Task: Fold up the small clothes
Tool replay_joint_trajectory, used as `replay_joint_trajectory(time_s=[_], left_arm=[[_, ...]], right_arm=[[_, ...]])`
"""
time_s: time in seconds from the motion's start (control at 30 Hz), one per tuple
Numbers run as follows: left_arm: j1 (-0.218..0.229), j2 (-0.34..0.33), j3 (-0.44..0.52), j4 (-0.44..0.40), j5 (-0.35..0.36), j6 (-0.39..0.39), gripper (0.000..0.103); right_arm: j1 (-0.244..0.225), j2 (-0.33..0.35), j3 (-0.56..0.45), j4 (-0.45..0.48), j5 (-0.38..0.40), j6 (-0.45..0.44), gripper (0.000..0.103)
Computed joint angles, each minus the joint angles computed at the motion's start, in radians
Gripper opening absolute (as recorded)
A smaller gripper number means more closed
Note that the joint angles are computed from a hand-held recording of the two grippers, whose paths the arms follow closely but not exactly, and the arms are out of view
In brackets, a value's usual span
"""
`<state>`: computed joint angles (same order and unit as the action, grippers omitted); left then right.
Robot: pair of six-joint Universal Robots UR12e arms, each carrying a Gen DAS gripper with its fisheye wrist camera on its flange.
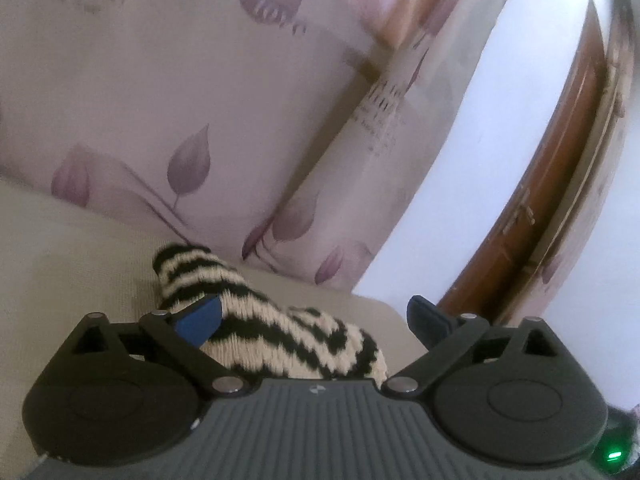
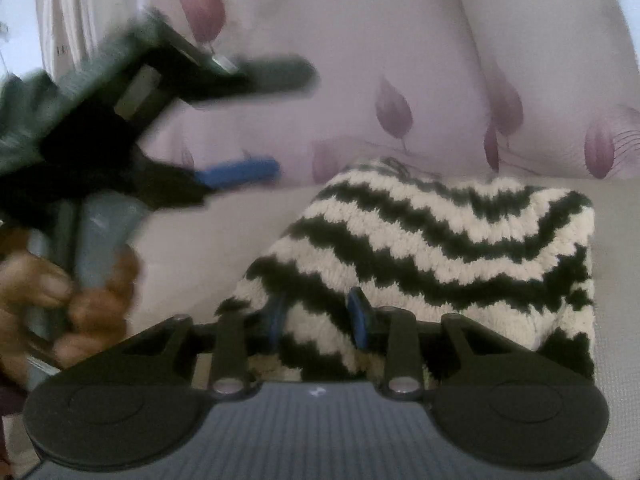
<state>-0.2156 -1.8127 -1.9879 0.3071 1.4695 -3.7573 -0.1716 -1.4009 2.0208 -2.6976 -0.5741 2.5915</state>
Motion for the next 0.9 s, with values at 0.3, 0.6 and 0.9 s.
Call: replay_joint_trajectory(time_s=[0.3, 0.6, 0.9], left_arm=[[-0.012, -0.01, -0.019, -0.044, 0.034, 0.013, 0.096], [-0.007, 0.004, -0.07, -0.06, 0.043, -0.071, 0.096], [-0.058, -0.006, -0.034, 0.028, 0.123, 0.081, 0.095]], right_arm=[[-0.1, -0.052, 0.045, 0.041, -0.026, 0.097, 0.049], [-0.163, -0.05, 0.044, -0.069, 0.077, 0.311, 0.056], [-0.099, 0.015, -0.037, 0.006, -0.05, 0.229, 0.052]])
